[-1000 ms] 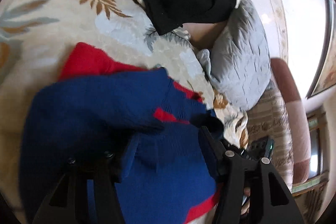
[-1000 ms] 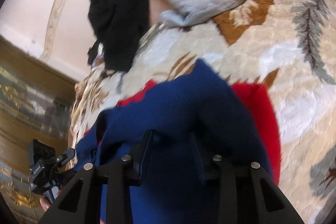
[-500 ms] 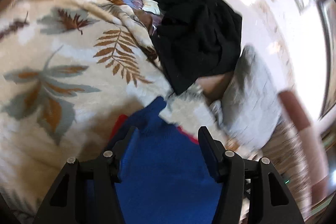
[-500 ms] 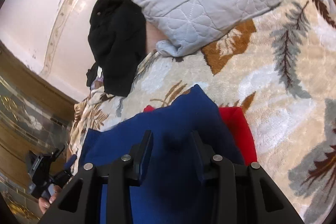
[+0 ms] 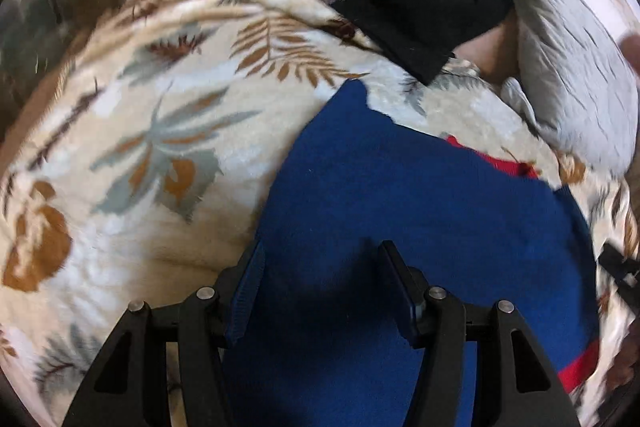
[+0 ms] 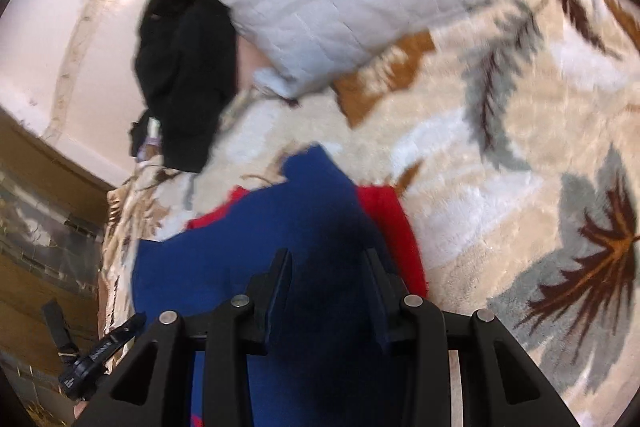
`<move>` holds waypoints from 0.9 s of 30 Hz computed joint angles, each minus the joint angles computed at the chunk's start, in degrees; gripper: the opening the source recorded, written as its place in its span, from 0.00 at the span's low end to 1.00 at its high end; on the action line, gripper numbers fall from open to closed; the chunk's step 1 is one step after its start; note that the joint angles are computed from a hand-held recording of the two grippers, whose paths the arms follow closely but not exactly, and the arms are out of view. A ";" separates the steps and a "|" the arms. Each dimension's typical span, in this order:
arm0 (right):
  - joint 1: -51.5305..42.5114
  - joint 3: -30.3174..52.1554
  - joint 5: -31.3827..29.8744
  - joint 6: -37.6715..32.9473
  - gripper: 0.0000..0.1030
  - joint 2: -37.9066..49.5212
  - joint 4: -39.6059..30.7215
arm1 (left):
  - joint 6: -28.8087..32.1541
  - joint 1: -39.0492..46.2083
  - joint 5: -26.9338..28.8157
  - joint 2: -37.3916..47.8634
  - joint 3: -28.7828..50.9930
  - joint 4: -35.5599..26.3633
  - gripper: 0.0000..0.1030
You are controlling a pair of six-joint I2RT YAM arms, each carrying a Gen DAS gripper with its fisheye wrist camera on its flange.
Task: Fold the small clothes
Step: 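Lower the folded hem onto the collar and open both tools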
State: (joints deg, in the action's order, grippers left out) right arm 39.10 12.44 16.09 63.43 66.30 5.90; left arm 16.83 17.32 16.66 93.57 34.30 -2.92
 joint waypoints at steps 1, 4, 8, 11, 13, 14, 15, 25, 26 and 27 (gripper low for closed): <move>1.36 0.40 0.68 0.09 0.39 -0.48 -1.01 | 0.68 -0.01 -0.27 -1.66 -1.49 0.38 0.58; 4.33 2.70 -0.28 1.49 0.39 3.42 -3.60 | 3.53 0.35 -0.48 -5.12 -5.33 0.63 0.58; 6.42 4.15 -2.20 4.31 0.40 10.88 -3.95 | 6.17 0.07 -4.30 -8.18 -10.38 2.39 0.60; 9.21 3.88 -1.55 7.77 0.39 6.61 -7.63 | 8.38 2.87 -2.54 -13.30 -14.00 2.06 0.60; 11.98 3.53 -0.82 10.34 0.39 5.21 -8.73 | 9.35 5.19 -1.22 -16.36 -16.16 1.28 0.61; 13.54 4.11 -0.13 11.60 0.39 5.20 -10.22 | 10.15 6.29 -0.41 -17.44 -16.99 0.73 0.61; 15.20 4.78 0.63 12.56 0.39 5.44 -11.36 | 10.80 6.98 0.02 -18.74 -17.95 0.51 0.61; 18.47 9.27 -1.33 11.51 0.44 11.99 -12.59 | 12.77 6.08 -1.80 -20.20 -20.76 4.99 0.61; 18.21 8.93 -1.38 11.50 0.45 11.34 -12.14 | 12.77 5.99 -1.89 -19.81 -20.75 5.50 0.61; 17.99 8.06 -1.00 11.60 0.45 9.66 -11.35 | 12.74 5.69 -2.15 -19.55 -20.83 6.15 0.61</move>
State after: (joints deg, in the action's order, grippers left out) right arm 57.09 20.50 15.10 75.03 75.96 -5.45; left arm 29.57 23.01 14.51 74.02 13.47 3.22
